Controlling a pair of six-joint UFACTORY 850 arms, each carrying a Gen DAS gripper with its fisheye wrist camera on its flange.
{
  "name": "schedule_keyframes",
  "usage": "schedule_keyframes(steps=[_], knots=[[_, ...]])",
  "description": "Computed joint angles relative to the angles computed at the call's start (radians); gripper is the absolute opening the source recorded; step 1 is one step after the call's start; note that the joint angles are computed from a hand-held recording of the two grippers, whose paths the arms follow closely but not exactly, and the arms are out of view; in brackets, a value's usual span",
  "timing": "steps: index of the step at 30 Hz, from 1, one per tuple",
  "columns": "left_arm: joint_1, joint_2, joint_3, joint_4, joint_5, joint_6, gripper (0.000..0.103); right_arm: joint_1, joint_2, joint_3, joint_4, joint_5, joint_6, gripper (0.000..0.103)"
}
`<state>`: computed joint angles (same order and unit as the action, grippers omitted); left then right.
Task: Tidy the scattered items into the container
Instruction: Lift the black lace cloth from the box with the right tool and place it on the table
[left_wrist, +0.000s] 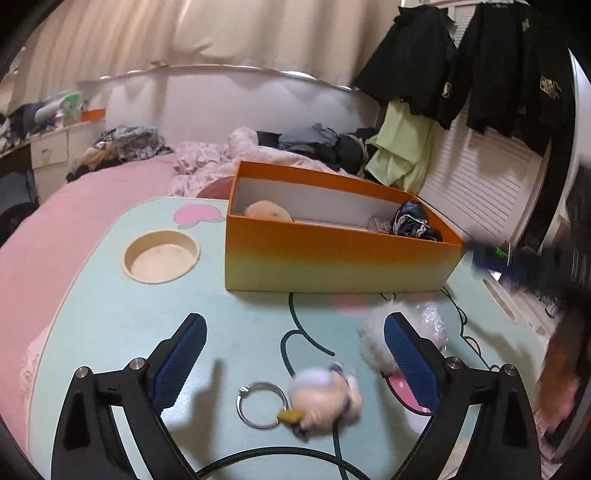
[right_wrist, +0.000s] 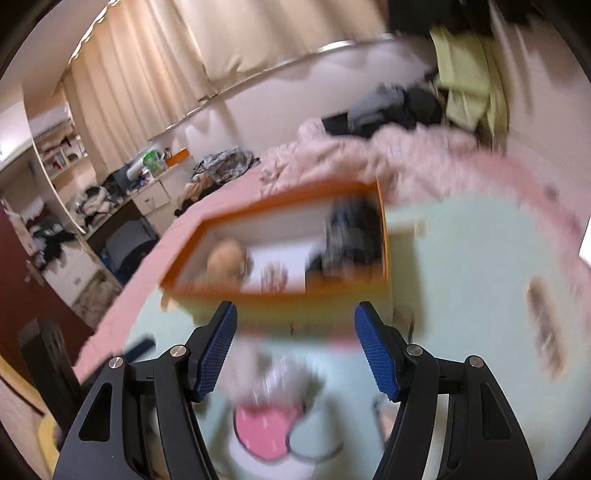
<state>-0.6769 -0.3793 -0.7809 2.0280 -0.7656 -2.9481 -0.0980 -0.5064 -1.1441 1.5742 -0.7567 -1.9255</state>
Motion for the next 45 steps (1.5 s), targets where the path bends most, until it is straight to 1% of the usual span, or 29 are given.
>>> schedule_keyframes(steps=[1, 2, 3, 4, 6, 7, 8, 9, 10, 11, 12, 13, 16, 18, 19, 20, 22, 25, 27, 29, 30, 31, 34, 36, 37, 38, 40, 43, 45], knots=[[0.003, -0.003, -0.005, -0.008, 0.008, 0.008, 0.097, 0.024, 0.003, -0.041, -0.059, 0.056, 0.059, 0.066], [0.005, -0.006, -0.008, -0.012, 0.011, 0.012, 0.097, 0.046, -0.003, -0.090, -0.160, 0.101, 0.154, 0.063], [0.005, -0.009, -0.011, -0.014, 0.012, 0.015, 0.097, 0.073, -0.018, -0.141, -0.264, 0.152, 0.248, 0.053], [0.004, -0.012, -0.014, -0.017, 0.010, 0.020, 0.097, 0.105, -0.041, -0.190, -0.369, 0.206, 0.337, 0.048], [0.000, -0.014, -0.013, -0.021, 0.007, 0.022, 0.097, 0.151, -0.094, -0.273, -0.578, 0.272, 0.517, 0.045], [0.000, -0.014, -0.013, -0.019, 0.006, 0.021, 0.097, 0.165, -0.113, -0.302, -0.683, 0.291, 0.610, 0.044], [0.000, -0.015, -0.013, -0.018, 0.005, 0.019, 0.097, 0.185, -0.135, -0.324, -0.787, 0.333, 0.704, 0.044], [0.001, -0.013, -0.012, -0.017, 0.006, 0.017, 0.097, 0.196, -0.159, -0.349, -0.892, 0.339, 0.803, 0.044], [0.003, -0.014, -0.012, -0.013, 0.008, 0.011, 0.097, 0.198, -0.178, -0.377, -0.996, 0.323, 0.899, 0.044], [-0.001, -0.013, -0.009, -0.015, 0.006, 0.005, 0.097, 0.204, -0.194, -0.391, -1.057, 0.324, 0.957, 0.043], [-0.004, -0.013, -0.008, -0.016, 0.005, 0.002, 0.097, 0.210, -0.209, -0.401, -1.104, 0.333, 1.009, 0.038], [-0.006, -0.014, -0.009, -0.016, 0.004, -0.001, 0.097, 0.207, -0.216, -0.408, -1.113, 0.330, 1.022, 0.034], [-0.008, -0.019, -0.013, -0.018, 0.003, 0.001, 0.097, 0.185, -0.213, -0.414, -1.003, 0.288, 0.929, 0.030], [-0.010, -0.023, -0.019, -0.026, 0.004, 0.002, 0.097, 0.169, -0.197, -0.410, -0.921, 0.250, 0.864, 0.030], [-0.012, -0.025, -0.020, -0.025, 0.003, -0.001, 0.097, 0.156, -0.181, -0.403, -0.871, 0.217, 0.831, 0.030], [-0.013, -0.026, -0.020, -0.025, 0.001, -0.005, 0.097, 0.139, -0.158, -0.389, -0.794, 0.178, 0.769, 0.030], [-0.013, -0.027, -0.021, -0.027, 0.002, -0.003, 0.097, 0.121, -0.111, -0.359, -0.667, 0.137, 0.655, 0.030], [-0.008, -0.021, -0.011, -0.019, 0.005, -0.007, 0.097, 0.080, -0.004, -0.257, -0.487, 0.074, 0.443, 0.030], [-0.007, -0.019, -0.008, -0.015, 0.004, -0.013, 0.097, 0.057, 0.042, -0.194, -0.453, 0.031, 0.365, 0.030], [-0.007, -0.020, -0.008, -0.014, 0.006, -0.015, 0.097, 0.038, 0.053, -0.141, -0.480, 0.008, 0.336, 0.030], [-0.006, -0.021, -0.009, -0.015, 0.008, -0.014, 0.097, 0.035, 0.048, -0.125, -0.489, 0.016, 0.336, 0.030], [-0.005, -0.023, -0.011, -0.016, 0.011, -0.013, 0.097, 0.030, 0.036, -0.106, -0.495, 0.042, 0.349, 0.030], [-0.004, -0.025, -0.014, -0.018, 0.015, -0.011, 0.097, 0.028, -0.018, -0.086, -0.512, 0.088, 0.410, 0.030], [-0.002, -0.025, -0.014, -0.018, 0.017, -0.011, 0.097, 0.048, -0.053, -0.087, -0.570, 0.146, 0.452, 0.030], [-0.002, -0.024, -0.011, -0.016, 0.017, -0.014, 0.097, 0.062, -0.064, -0.076, -0.568, 0.194, 0.442, 0.031], [-0.002, -0.022, -0.009, -0.014, 0.016, -0.017, 0.097, 0.068, -0.067, -0.063, -0.525, 0.223, 0.396, 0.033], [0.000, -0.021, -0.007, -0.011, 0.017, -0.016, 0.097, 0.071, -0.060, -0.036, -0.437, 0.255, 0.321, 0.036], [0.001, -0.022, -0.007, -0.014, 0.020, -0.016, 0.097, 0.078, -0.046, -0.016, -0.387, 0.280, 0.264, 0.037], [-0.002, -0.023, -0.009, -0.016, 0.017, -0.019, 0.097, 0.077, -0.032, -0.006, -0.355, 0.269, 0.225, 0.039]])
